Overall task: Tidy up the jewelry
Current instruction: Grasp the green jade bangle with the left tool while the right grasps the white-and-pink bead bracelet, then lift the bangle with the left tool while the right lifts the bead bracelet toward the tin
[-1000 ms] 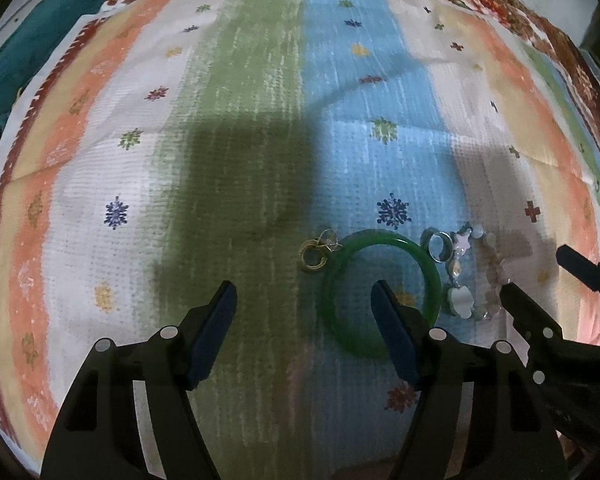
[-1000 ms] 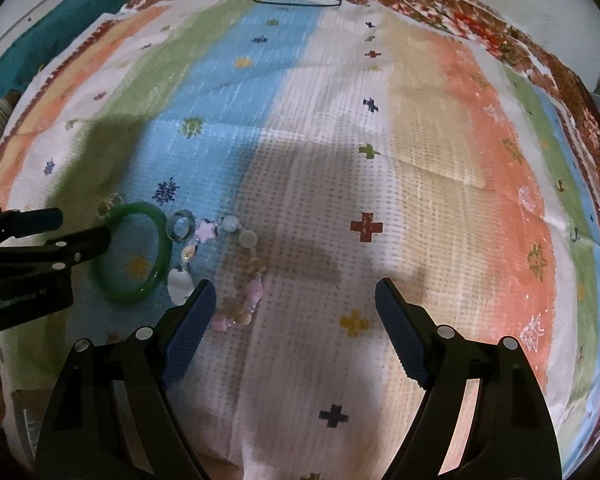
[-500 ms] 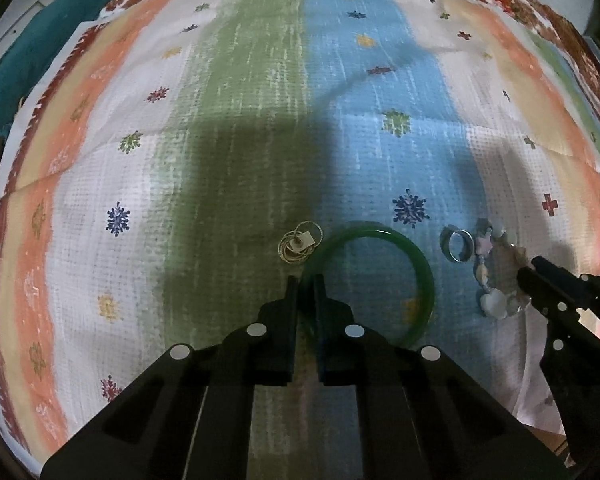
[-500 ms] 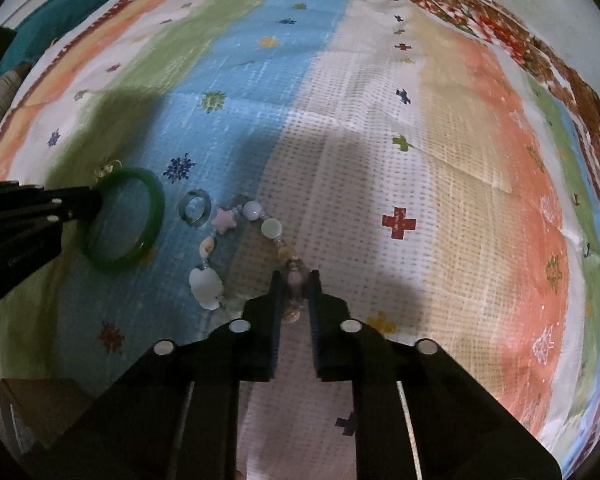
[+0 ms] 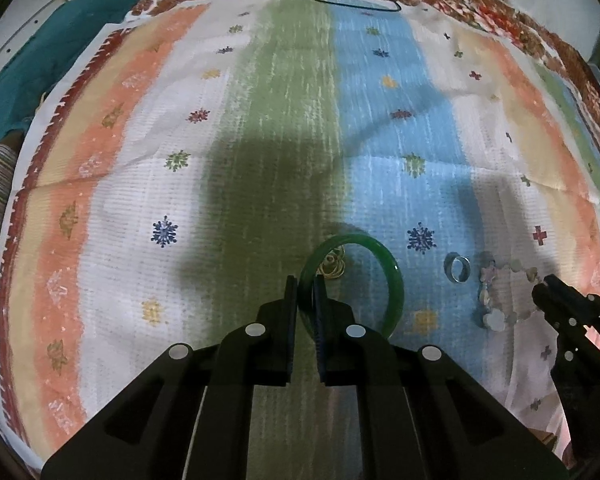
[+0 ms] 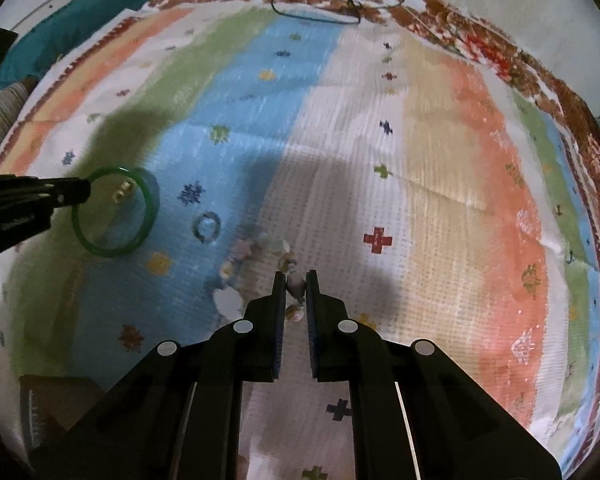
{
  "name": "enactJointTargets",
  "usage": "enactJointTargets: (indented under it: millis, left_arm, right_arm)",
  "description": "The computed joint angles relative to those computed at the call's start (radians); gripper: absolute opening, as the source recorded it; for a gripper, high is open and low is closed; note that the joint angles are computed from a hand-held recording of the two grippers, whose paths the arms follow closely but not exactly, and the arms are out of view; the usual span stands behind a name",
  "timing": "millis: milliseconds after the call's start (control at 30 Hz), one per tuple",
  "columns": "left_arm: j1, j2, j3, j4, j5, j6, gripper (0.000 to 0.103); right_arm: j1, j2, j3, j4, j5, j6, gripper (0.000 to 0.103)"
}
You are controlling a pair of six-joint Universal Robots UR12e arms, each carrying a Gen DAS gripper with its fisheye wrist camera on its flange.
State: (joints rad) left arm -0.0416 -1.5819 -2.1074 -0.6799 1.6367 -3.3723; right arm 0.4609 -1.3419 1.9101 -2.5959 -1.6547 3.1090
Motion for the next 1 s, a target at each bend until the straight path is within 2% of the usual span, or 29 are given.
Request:
enactJointTargets:
  millis: [333, 467, 1000]
  left_arm:
    - [-0.013, 0.031, -0.008, 0.011, -0.005, 0.005, 0.008]
    - [-0.02, 0.043, -0.008, 0.014, -0.01, 0.01, 0.008]
    - [-0.059, 0.098, -0.016, 0.033, -0.009, 0.002, 0.008]
  right_arm:
    - [0.001, -0.032, 0.023, -0.055, -0.003, 0.008, 0.011]
    - [-0.001, -0.048, 0.03, -0.057, 0.018, 0.0, 0.011]
    - [0.005, -0.11, 0.071, -0.107, 0.009, 0.025, 0.011]
